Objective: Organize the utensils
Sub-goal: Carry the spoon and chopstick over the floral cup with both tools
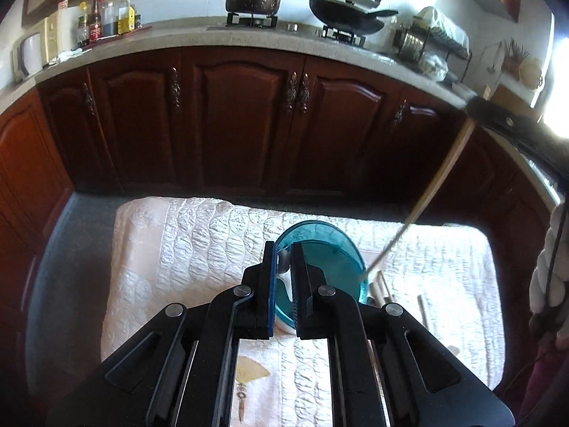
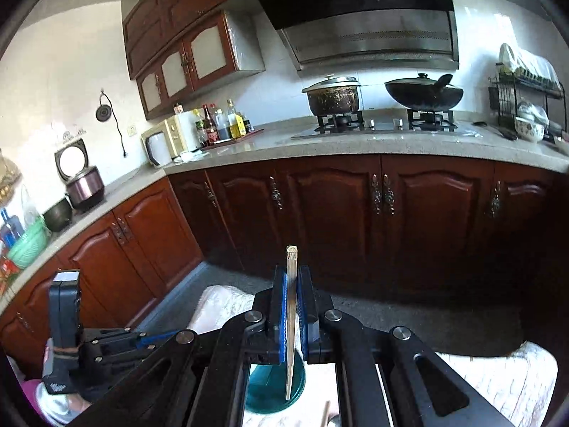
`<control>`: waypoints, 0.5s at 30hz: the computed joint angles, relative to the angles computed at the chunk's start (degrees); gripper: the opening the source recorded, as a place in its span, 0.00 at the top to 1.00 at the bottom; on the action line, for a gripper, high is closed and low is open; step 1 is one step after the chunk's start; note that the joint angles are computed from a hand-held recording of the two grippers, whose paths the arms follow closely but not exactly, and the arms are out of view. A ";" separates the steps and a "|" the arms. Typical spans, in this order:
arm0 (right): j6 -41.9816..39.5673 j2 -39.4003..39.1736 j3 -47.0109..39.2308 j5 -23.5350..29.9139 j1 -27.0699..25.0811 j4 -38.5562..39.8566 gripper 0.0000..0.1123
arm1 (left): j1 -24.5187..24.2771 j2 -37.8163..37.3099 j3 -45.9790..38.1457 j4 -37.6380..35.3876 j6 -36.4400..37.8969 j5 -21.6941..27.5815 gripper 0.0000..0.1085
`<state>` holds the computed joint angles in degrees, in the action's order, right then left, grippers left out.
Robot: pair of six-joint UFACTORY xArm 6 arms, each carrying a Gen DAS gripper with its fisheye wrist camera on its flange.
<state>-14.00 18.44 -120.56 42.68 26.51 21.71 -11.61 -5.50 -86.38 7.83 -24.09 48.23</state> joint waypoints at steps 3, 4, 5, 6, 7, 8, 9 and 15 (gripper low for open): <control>0.94 3.53 -3.08 0.42 0.16 -0.92 0.96 | -0.04 1.93 -0.84 0.09 0.41 0.62 0.94; 1.61 5.01 -4.21 0.60 0.38 -1.56 0.96 | 0.10 2.50 -0.95 -0.26 0.57 0.66 0.94; 1.95 6.19 -5.19 0.89 0.42 -1.93 0.96 | 0.10 3.24 -1.51 -0.37 0.51 0.83 0.94; 2.41 7.48 -6.17 1.30 0.51 -2.35 0.96 | 0.15 3.80 -1.70 -0.50 0.39 0.80 0.94; 2.94 9.03 -7.60 2.12 0.53 -2.55 0.96 | 0.24 4.24 -1.60 -0.69 0.34 0.60 0.94; 3.12 10.05 -8.43 2.76 0.43 -2.27 0.96 | 0.26 4.62 -1.67 -0.72 0.21 0.59 0.94; 3.34 11.43 -9.70 3.84 0.33 -1.82 0.96 | 0.34 4.95 -1.71 -0.86 0.22 0.62 0.94; 3.51 16.62 -14.10 8.44 -0.15 -1.17 0.96 | 0.71 6.85 -1.90 -1.83 -0.45 0.64 0.95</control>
